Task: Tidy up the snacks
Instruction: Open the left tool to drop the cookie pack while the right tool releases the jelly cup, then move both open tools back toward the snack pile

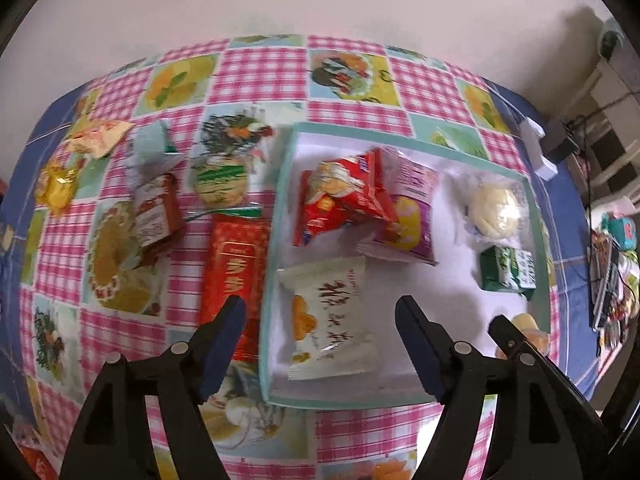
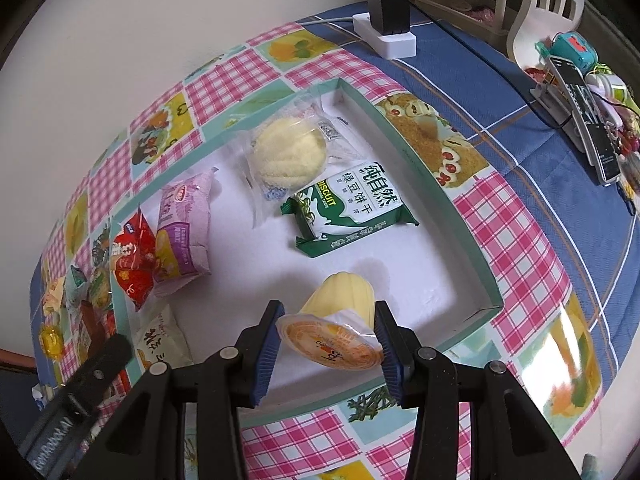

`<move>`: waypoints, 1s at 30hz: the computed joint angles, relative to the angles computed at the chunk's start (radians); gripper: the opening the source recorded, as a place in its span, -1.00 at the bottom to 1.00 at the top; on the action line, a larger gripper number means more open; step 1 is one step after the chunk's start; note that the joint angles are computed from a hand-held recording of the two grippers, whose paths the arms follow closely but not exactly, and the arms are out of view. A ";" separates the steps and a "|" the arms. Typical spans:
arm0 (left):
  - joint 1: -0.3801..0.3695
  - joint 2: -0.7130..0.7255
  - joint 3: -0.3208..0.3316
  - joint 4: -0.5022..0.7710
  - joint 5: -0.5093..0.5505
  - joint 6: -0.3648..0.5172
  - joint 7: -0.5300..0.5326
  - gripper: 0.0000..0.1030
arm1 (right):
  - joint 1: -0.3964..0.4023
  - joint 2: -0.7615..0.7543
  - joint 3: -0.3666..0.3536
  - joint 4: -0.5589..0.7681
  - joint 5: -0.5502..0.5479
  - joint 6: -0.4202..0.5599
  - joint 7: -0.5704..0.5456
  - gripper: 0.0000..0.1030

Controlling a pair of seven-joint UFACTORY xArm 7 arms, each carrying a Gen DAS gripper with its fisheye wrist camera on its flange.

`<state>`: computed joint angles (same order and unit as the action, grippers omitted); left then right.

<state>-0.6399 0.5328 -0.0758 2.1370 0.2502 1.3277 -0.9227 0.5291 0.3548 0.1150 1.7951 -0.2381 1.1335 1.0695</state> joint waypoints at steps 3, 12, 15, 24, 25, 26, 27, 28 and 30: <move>0.002 -0.037 0.011 -0.046 0.012 -0.003 -0.043 0.78 | 0.002 0.016 0.002 0.022 0.000 0.018 -0.018 -0.01; 0.046 -0.142 -0.001 -0.201 0.049 -0.076 -0.154 0.91 | 0.030 0.042 -0.004 0.065 -0.038 0.000 -0.066 0.46; 0.057 -0.151 -0.007 -0.217 0.054 -0.058 -0.182 0.92 | 0.039 0.049 -0.008 0.074 -0.046 0.000 -0.074 0.71; 0.095 -0.194 -0.025 -0.293 0.044 -0.070 -0.229 0.92 | 0.050 0.042 -0.016 0.057 -0.074 -0.026 -0.062 1.00; 0.092 -0.192 -0.025 -0.286 0.054 -0.060 -0.228 0.92 | 0.050 0.043 -0.016 0.058 -0.074 -0.024 -0.062 1.00; 0.092 -0.190 -0.026 -0.280 0.061 -0.052 -0.225 0.92 | 0.051 0.043 -0.016 0.059 -0.074 -0.022 -0.061 1.00; 0.091 -0.190 -0.027 -0.279 0.066 -0.049 -0.221 0.92 | 0.050 0.042 -0.016 0.058 -0.074 -0.023 -0.063 1.00; 0.092 -0.191 -0.027 -0.278 0.070 -0.049 -0.220 0.92 | 0.049 0.042 -0.016 0.057 -0.075 -0.024 -0.065 1.00; 0.088 -0.189 -0.026 -0.270 0.086 -0.039 -0.215 0.92 | 0.051 0.038 -0.016 0.052 -0.082 -0.028 -0.068 1.00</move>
